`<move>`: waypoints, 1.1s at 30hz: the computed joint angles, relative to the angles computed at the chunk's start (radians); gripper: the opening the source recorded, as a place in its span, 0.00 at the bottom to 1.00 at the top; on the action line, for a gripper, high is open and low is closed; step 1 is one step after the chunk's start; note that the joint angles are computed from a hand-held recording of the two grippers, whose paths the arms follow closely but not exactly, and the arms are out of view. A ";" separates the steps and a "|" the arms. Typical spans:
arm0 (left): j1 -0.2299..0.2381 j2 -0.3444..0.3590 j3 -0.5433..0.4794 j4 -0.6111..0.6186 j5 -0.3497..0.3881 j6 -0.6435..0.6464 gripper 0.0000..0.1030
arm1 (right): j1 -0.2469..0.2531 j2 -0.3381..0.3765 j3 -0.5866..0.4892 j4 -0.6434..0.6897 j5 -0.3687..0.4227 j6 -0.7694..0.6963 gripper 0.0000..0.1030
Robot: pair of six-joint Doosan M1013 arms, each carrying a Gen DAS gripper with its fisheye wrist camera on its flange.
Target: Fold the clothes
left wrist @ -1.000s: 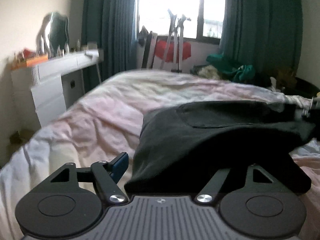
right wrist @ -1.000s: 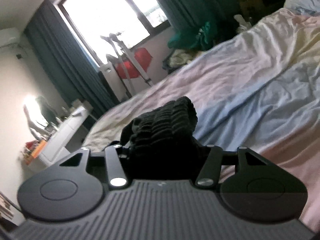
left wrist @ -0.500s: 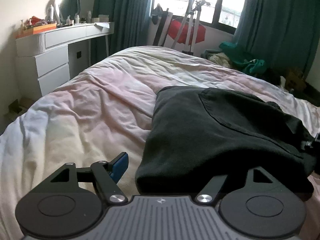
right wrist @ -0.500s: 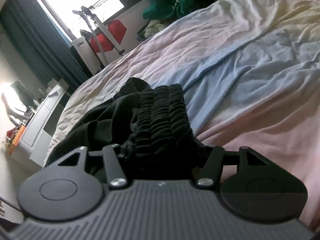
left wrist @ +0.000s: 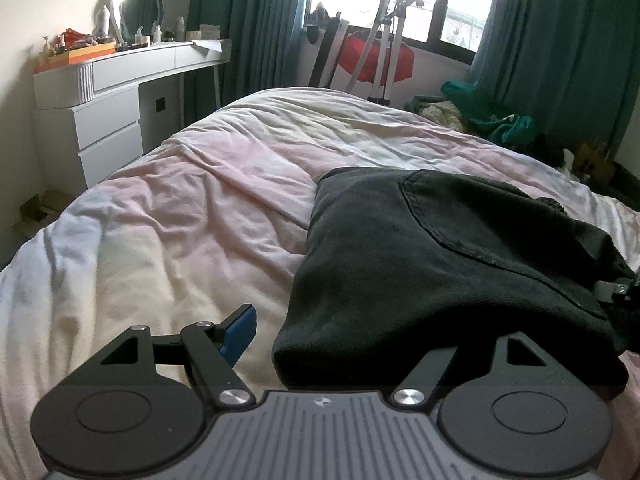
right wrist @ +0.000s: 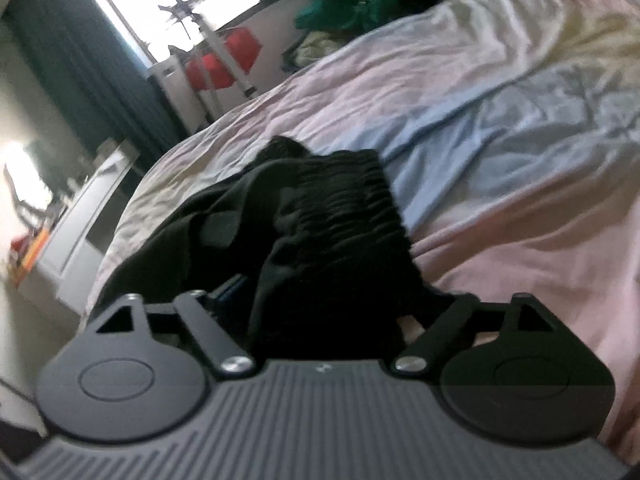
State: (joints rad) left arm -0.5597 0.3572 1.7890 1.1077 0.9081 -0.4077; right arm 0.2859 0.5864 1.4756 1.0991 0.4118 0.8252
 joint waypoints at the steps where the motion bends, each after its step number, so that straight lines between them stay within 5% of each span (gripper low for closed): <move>1: 0.000 0.001 -0.001 -0.002 0.002 0.002 0.75 | 0.004 0.003 -0.005 -0.041 -0.002 0.024 0.91; 7: 0.001 -0.006 0.004 -0.005 -0.014 -0.001 0.75 | -0.005 0.055 -0.057 -0.040 0.102 0.072 1.00; 12: 0.010 -0.066 0.059 -0.007 -0.149 -0.058 0.85 | -0.037 0.111 -0.117 0.065 0.274 0.095 1.00; 16: -0.018 -0.128 0.137 0.204 -0.213 -0.268 1.00 | -0.066 0.107 -0.087 0.305 0.385 -0.049 1.00; 20: 0.008 -0.154 0.164 0.350 -0.262 -0.442 1.00 | -0.077 0.087 -0.046 0.485 0.457 -0.202 1.00; 22: 0.045 -0.150 0.148 0.322 -0.290 -0.430 1.00 | -0.075 0.083 -0.044 0.487 0.460 -0.223 1.00; 28: 0.170 -0.081 0.049 -0.038 -0.416 -0.056 0.99 | -0.059 0.098 -0.074 0.320 0.380 -0.042 1.00; 33: 0.229 -0.039 0.044 -0.133 -0.584 0.010 0.98 | -0.040 0.105 -0.090 0.204 0.316 0.018 0.82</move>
State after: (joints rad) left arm -0.3312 0.3183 1.8329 0.9746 0.3246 -0.3973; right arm 0.2460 0.6916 1.3853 1.3030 0.7282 0.8428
